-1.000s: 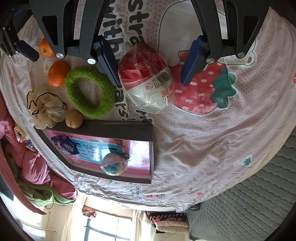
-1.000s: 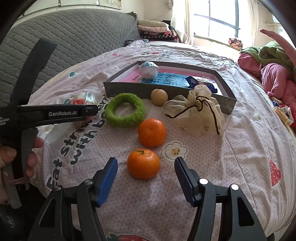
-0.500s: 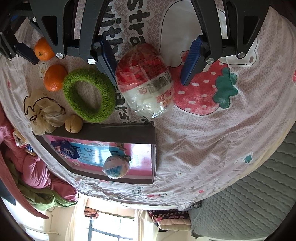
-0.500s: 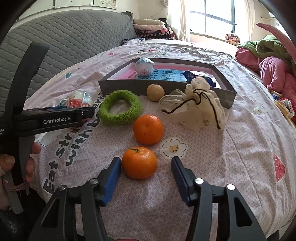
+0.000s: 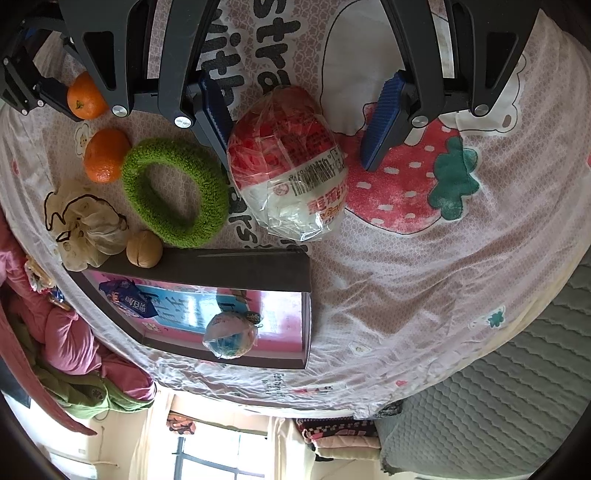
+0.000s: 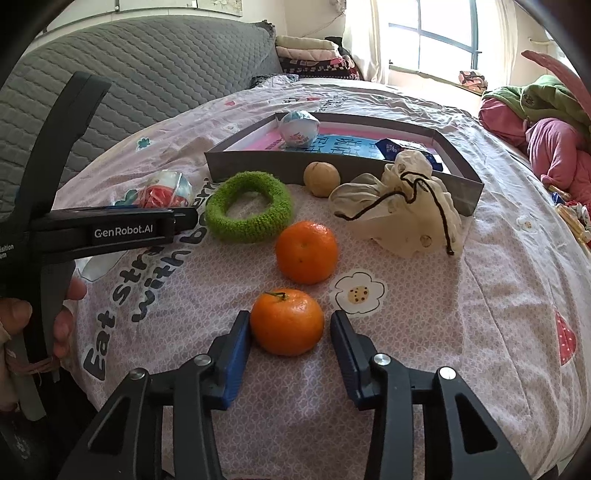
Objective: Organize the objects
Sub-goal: 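Grasp the red-white wrapped egg with the left tool while the right tool grasps a mandarin, then lift the red-white egg with the left tool while the right tool lifts the mandarin toward the tray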
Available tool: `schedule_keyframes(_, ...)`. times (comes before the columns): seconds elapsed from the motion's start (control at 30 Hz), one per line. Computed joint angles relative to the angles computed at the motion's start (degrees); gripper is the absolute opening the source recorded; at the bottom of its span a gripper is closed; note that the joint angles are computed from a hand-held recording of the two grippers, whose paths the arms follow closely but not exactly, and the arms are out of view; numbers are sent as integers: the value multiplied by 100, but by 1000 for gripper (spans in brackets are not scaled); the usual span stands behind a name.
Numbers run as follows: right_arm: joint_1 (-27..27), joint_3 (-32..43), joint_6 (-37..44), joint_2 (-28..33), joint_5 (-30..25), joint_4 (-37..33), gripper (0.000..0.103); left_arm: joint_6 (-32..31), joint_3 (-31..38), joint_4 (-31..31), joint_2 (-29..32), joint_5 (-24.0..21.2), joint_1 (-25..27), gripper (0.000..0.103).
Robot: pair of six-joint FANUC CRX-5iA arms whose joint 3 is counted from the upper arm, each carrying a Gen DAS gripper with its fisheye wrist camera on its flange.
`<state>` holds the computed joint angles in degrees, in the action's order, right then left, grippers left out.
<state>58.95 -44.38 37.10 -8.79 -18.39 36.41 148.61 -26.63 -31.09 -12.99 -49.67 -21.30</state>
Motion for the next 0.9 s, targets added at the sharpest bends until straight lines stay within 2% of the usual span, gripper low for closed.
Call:
schedule_keyframes(0.1,-28,-18,84,-20,126,-93,39,59,-24,-53,-19,42,-14,68)
schedule_keyframes(0.23,-67,-127,-231,-25,238,294,39,187,-109,-100,-89,187,18,68)
schedule_keyframes(0.43,-65,-102,-95,-36,260,143,38,188,-181,-131,-152,347,33,59)
schedule_keyframes(0.7,-41,-29,127,-50,206,-144,38,169,-286,-112,-289,465,51,57)
schedule_keyframes(0.9,-39,-17,235,-121,151,-275,38,261,-275,-211,-405,378,-89,57)
